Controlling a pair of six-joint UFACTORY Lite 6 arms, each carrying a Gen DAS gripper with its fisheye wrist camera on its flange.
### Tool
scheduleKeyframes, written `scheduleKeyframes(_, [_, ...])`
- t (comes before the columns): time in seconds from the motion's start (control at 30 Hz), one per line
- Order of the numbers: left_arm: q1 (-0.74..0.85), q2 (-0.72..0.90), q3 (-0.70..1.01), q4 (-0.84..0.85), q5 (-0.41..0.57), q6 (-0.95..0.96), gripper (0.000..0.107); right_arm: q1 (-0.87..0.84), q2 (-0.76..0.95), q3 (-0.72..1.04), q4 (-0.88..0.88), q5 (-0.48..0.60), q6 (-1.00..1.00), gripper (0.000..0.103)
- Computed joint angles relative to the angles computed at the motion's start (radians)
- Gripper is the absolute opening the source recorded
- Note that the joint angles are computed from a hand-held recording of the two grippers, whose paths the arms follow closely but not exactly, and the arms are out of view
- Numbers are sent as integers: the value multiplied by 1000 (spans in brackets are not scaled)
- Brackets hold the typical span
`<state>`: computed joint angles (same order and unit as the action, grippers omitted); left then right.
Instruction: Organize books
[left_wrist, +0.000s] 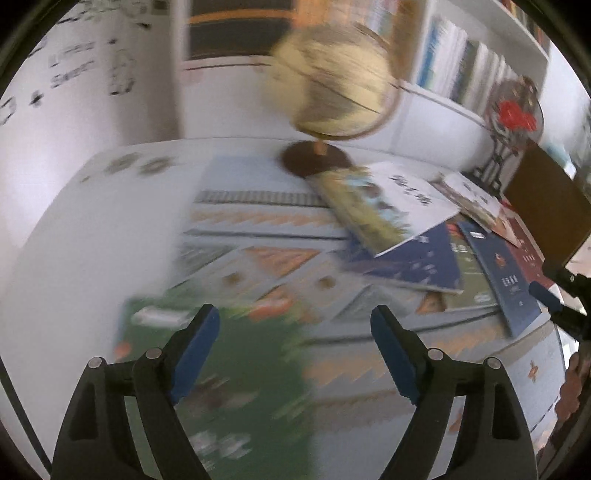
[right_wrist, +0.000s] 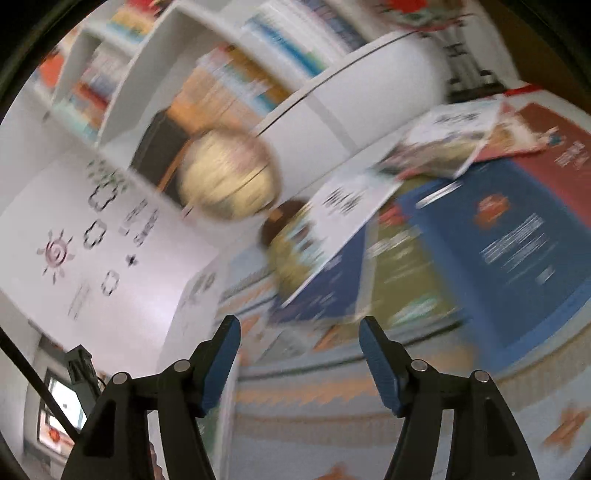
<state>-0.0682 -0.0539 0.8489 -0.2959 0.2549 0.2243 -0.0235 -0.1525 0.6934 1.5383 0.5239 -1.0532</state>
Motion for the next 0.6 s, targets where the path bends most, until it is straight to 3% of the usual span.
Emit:
scheduleKeyframes(0.13, [-177, 230, 238, 247, 25, -327, 83, -240, 206, 210, -240, 151, 4, 65])
scheduleKeyframes(0.23, [-311, 404, 432, 315, 55, -469, 83, -320, 343, 353, -415, 137, -7, 65])
scheduleKeyframes(0.3, [-379, 483, 520, 355, 71, -547, 83, -370, 383, 362, -387, 95, -114, 65])
scheduleKeyframes(0.4, [-483, 598, 631, 440, 81, -680, 83, -496, 460, 355, -220, 167, -333, 65])
scheduleKeyframes(0.6, [-603, 796, 799, 361, 97, -670, 83, -540, 542, 405, -281, 259, -318, 65])
